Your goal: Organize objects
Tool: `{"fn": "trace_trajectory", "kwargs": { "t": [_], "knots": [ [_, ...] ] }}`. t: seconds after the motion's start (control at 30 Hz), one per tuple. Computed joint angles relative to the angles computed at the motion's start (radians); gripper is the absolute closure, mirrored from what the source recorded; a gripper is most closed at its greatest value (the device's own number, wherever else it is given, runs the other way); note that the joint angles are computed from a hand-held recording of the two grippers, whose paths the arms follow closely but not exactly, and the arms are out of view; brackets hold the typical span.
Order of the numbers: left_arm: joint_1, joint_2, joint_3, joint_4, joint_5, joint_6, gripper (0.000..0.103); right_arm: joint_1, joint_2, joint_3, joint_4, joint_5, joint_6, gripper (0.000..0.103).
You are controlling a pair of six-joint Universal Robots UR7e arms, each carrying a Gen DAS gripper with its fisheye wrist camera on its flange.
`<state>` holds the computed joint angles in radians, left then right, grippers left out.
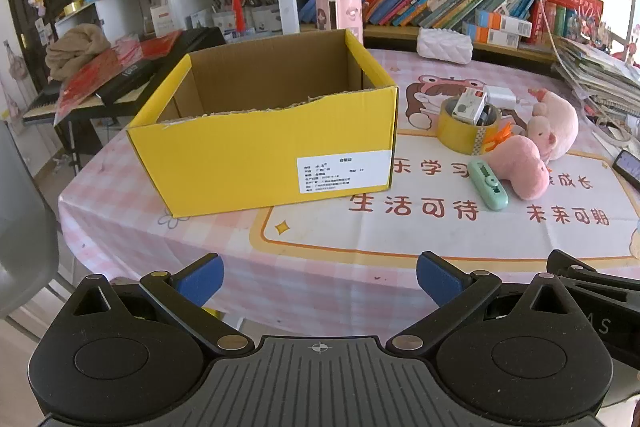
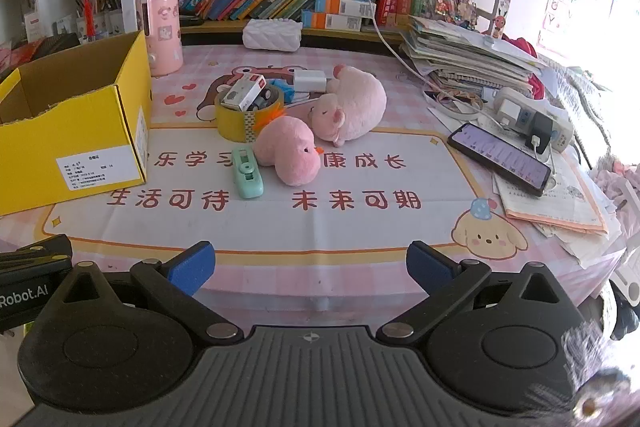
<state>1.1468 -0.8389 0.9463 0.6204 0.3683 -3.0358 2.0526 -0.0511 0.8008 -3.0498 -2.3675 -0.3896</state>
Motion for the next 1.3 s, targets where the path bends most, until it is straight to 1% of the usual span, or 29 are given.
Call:
{"fn": "trace_trajectory", "kwargs": {
  "t": [0.37, 0.73, 1.3],
  "knots": [
    [0.001, 0.008, -0.016, 0.023, 0.001, -0.015, 0.000, -0.001, 0.002, -0.002, 0.000, 0.001, 0.000, 0.000],
    [0.005, 0.003, -0.007, 0.011, 0.008, -0.004, 0.000, -0.001, 0.003, -0.004, 0.002, 0.001, 0.001, 0.000],
    [0.011, 0.016, -0.034, 0.039, 0.018, -0.016, 0.000, -0.001, 0.011, -0.015, 0.014, -0.001, 0.004, 0.000]
  ]
}}
